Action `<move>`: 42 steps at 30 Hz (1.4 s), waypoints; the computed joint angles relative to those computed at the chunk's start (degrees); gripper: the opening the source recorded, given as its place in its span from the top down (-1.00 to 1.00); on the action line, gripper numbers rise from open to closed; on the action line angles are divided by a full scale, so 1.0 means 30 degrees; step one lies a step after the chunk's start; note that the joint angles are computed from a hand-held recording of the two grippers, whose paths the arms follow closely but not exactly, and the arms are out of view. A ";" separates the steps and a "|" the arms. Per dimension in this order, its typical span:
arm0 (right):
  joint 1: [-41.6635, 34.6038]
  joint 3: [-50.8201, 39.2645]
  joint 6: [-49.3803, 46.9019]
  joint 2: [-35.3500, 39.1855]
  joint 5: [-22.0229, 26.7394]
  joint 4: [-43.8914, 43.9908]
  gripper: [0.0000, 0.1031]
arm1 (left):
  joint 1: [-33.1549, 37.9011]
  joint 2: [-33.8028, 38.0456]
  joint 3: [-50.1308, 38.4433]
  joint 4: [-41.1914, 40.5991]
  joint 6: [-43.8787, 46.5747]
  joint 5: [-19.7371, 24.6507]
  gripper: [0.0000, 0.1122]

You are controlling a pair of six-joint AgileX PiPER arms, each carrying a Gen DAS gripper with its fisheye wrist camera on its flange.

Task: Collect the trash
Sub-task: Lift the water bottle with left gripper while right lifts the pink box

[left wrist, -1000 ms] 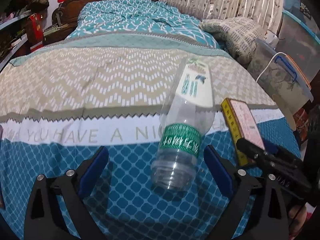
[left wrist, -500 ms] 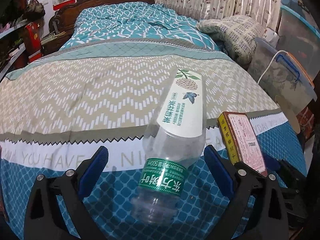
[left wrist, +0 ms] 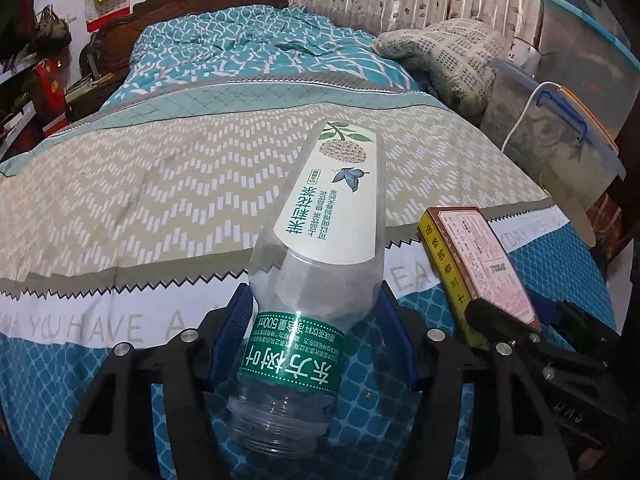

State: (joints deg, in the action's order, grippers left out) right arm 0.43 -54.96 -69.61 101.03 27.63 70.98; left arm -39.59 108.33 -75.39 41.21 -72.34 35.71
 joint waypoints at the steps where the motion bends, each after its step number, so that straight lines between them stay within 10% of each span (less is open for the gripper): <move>1: -0.0095 0.0053 -0.0067 -0.0053 0.0034 0.0142 -0.27 | -0.0060 -0.0068 0.0065 0.0064 -0.0070 0.0021 -0.04; 21: -0.4924 -0.0317 0.1672 -0.0374 0.1099 -0.1697 -0.27 | -0.2028 0.1708 -0.2803 -0.0860 0.2983 0.0192 -0.05; 28: -0.4665 -0.0628 0.2229 0.0341 0.0820 -0.2726 -0.45 | -0.1743 0.4139 -0.5941 -0.3018 0.5463 0.2335 -0.20; 42: -0.4125 -0.0484 0.2074 0.0286 0.0201 -0.2759 -0.56 | -0.1058 0.3459 -0.4764 -0.3467 0.4756 0.1226 -0.34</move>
State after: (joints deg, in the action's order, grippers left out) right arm -11.94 -56.41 -63.39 101.89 28.23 62.70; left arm -42.76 118.70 -89.68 30.81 -58.08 39.39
